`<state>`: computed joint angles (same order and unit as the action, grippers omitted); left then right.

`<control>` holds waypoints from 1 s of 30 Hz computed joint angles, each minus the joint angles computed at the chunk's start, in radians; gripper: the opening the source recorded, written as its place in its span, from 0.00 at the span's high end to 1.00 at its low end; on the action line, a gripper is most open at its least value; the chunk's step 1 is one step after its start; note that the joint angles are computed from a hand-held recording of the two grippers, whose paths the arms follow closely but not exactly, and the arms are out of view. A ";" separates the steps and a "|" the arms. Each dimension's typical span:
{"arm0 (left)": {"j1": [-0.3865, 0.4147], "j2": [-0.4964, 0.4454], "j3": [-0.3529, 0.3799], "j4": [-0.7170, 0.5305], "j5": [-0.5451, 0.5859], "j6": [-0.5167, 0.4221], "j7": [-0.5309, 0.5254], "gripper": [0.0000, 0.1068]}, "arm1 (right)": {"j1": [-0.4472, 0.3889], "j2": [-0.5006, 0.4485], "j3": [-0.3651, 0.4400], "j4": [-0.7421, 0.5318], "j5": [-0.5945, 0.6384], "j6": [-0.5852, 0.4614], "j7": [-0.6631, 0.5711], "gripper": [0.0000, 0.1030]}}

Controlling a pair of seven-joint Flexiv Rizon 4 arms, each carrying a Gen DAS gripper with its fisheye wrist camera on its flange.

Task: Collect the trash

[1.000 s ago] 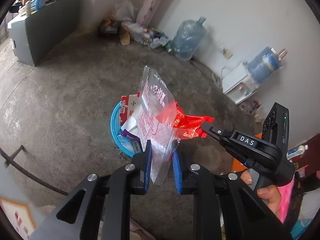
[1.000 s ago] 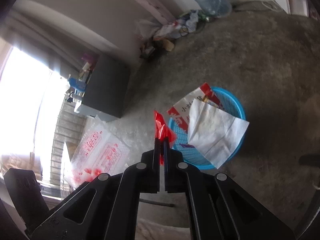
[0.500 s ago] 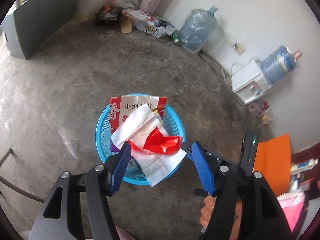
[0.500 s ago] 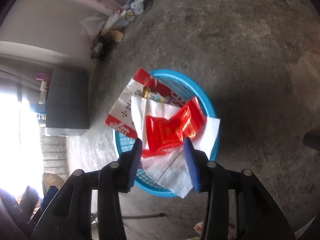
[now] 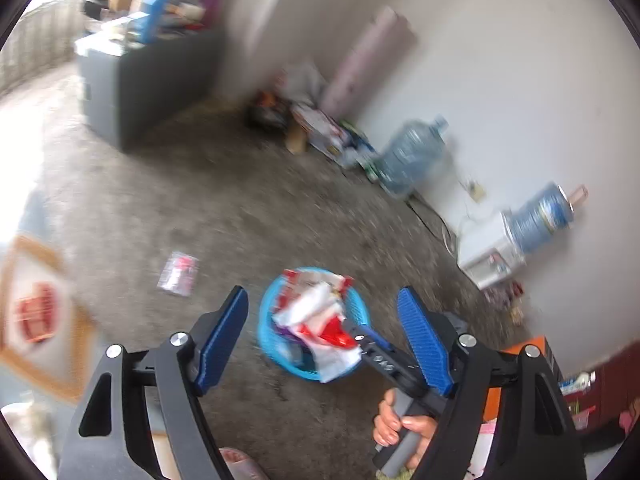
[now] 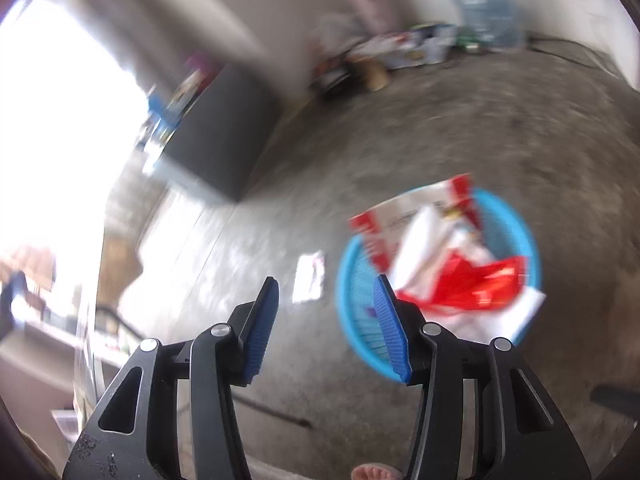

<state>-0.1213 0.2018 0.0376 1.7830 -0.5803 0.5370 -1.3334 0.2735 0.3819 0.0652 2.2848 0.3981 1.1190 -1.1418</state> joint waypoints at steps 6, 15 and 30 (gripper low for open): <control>0.097 0.127 0.103 0.042 0.067 -0.002 -0.020 0.28 | 0.117 -0.197 -0.024 -0.163 0.113 -0.082 -0.172 0.47; 0.285 0.252 0.205 0.044 0.231 -0.045 -0.076 0.21 | 0.154 -0.694 0.037 -0.491 -0.135 -0.172 -0.063 0.22; 0.566 0.350 0.256 -0.052 0.569 -0.256 -0.259 0.14 | 0.222 -1.212 0.031 -0.969 -0.560 -0.491 0.255 0.12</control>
<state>0.4450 0.5519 0.2939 1.7308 -0.0116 0.2814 -1.5923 0.4952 -0.8301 0.0964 1.3156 -0.1618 0.6276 -0.8866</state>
